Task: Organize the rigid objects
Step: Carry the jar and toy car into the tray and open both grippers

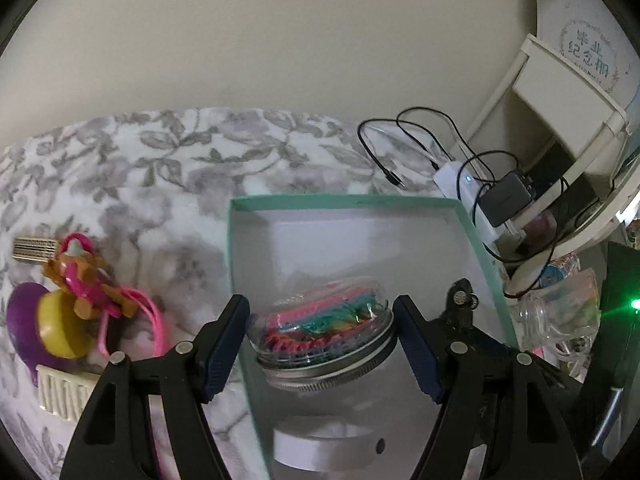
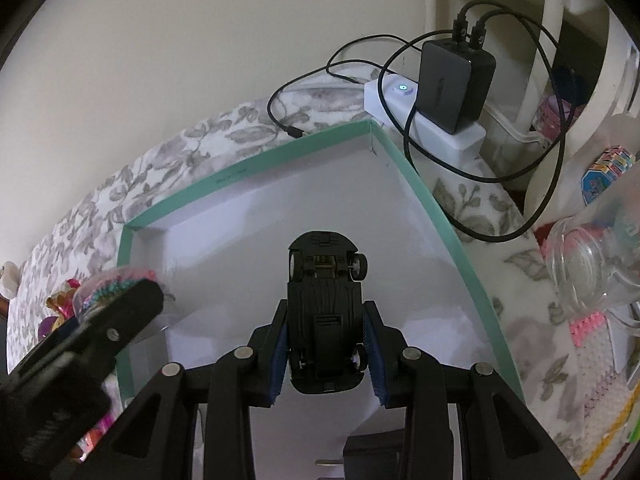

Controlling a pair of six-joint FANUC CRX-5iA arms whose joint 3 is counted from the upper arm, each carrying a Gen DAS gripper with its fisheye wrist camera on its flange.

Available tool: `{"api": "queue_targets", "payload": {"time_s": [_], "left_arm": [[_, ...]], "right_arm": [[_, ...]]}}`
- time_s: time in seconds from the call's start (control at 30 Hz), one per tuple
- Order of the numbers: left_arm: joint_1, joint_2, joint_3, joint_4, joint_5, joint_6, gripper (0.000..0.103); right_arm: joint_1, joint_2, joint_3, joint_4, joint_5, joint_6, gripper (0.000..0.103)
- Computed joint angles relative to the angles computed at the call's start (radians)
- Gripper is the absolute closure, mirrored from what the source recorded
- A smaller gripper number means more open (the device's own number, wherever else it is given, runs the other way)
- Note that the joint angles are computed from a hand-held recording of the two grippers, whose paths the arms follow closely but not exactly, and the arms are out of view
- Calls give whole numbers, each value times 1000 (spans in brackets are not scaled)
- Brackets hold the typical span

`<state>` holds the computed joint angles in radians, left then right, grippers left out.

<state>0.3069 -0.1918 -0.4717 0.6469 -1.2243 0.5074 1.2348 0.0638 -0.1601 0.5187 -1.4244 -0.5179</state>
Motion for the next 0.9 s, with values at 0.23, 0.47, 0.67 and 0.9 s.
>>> {"api": "queue_targets", "payload": {"time_s": [0.23, 0.47, 0.67, 0.9], "left_arm": [[1, 15, -2, -3, -16, 0, 28], [-3, 1, 6, -35, -8, 10, 27], [4, 4, 8, -35, -14, 8, 27], [18, 26, 22, -20, -62, 14, 26]], "right_arm": [[-1, -4, -5, -18, -9, -3, 66], [-5, 3, 6, -28, -18, 13, 63], [-5, 4, 12, -43, -30, 19, 49], [-4, 8, 23, -41, -47, 40, 38]]}}
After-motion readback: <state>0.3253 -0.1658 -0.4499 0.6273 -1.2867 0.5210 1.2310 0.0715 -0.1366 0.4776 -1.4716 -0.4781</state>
